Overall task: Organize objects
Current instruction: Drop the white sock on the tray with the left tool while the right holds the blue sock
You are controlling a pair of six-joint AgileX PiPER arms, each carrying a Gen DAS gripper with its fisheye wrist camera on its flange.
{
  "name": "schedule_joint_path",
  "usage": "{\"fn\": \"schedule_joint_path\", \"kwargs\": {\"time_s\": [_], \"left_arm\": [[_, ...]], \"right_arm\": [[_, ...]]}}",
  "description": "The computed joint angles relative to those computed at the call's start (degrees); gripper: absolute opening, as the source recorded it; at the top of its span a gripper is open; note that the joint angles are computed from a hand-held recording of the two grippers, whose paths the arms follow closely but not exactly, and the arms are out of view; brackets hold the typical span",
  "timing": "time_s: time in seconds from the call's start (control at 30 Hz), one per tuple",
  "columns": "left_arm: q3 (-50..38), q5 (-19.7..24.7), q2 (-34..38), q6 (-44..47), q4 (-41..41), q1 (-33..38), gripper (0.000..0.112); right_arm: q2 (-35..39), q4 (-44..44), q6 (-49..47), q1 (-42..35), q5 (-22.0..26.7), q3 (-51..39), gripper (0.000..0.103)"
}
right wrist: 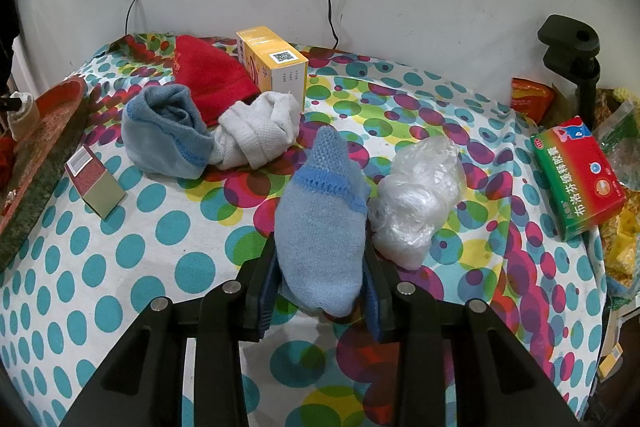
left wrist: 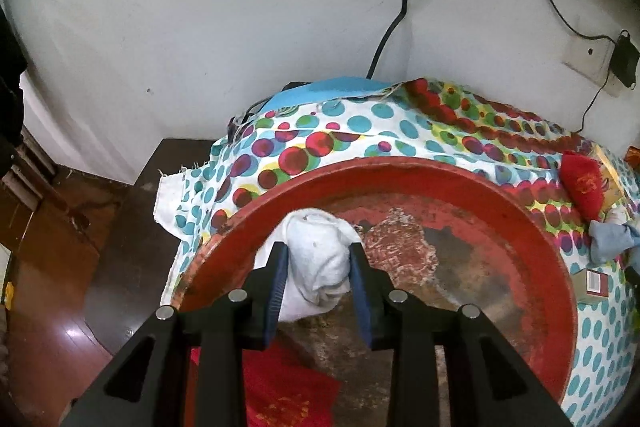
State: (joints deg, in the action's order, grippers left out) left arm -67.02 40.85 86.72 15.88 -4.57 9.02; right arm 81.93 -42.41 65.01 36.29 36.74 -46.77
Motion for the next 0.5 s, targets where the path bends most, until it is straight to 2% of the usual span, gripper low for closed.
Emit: {"fn": "schedule_joint_path", "kwargs": {"time_s": [0.2, 0.27, 0.4, 0.5], "left_arm": [[1.70, -0.83, -1.29, 4.07, -2.98, 2.34, 0.034], [2.65, -0.69, -2.71, 4.85, -3.83, 3.22, 0.039], [7.35, -3.12, -8.86, 3.84, -2.38, 3.32, 0.043], [11.76, -2.63, -15.12, 7.61, -7.55, 5.12, 0.051]], "right_arm": [[0.26, -1.13, 0.93, 0.86, 1.09, -0.16, 0.033], [0.28, -1.71, 1.22, 1.20, 1.68, -0.15, 0.033], [0.65, -2.61, 1.75, 1.88, 2.75, -0.48, 0.033], [1.01, -3.40, 2.42, 2.74, 3.92, -0.84, 0.033]]}}
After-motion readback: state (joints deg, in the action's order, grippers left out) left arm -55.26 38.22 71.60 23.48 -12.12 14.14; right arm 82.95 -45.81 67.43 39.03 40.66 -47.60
